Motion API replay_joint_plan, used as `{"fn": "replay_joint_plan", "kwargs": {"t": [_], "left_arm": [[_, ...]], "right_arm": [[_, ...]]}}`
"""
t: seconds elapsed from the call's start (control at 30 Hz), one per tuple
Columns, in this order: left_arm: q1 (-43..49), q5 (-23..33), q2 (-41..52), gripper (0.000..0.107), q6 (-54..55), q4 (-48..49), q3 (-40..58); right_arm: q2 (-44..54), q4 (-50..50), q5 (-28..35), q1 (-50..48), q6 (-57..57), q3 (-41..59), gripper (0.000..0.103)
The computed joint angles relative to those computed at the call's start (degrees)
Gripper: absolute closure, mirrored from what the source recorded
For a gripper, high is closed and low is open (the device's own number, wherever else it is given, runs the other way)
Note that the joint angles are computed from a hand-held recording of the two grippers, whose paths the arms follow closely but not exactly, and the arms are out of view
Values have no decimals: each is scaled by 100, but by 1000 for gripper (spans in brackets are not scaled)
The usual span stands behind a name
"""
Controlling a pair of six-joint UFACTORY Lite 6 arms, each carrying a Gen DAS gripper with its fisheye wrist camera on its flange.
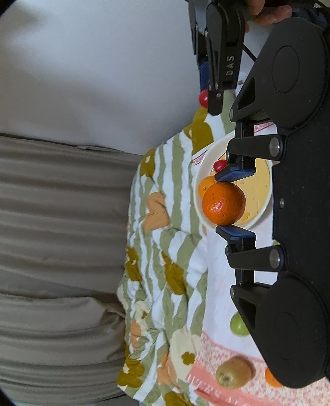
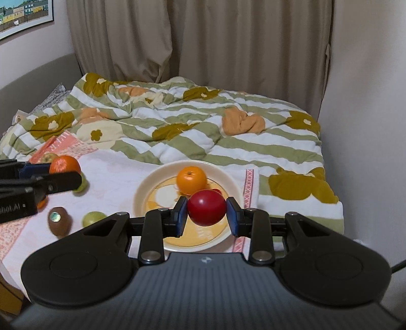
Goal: Organize fruits
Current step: 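Carry the mandarin and the red plum over the white bowl, then lower the mandarin into the bowl and open the left tool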
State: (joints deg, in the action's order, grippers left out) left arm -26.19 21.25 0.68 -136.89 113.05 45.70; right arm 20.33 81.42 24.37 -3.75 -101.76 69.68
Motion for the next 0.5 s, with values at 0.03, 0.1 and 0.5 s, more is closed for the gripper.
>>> {"fn": "replay_joint_plan", "kwargs": {"t": [0.03,0.1,0.5], "left_arm": [[-2,-24,235,66,-13,14,182],[66,-132,763,66,19,75,619],[401,-1075,3519,66,1898,-1124,3264]], "right_arm": [[220,-92,42,-35,92,220,55],[587,-298,102,-72,352,610,55],[2329,-1580,164,-147,1880,2536,55]]}}
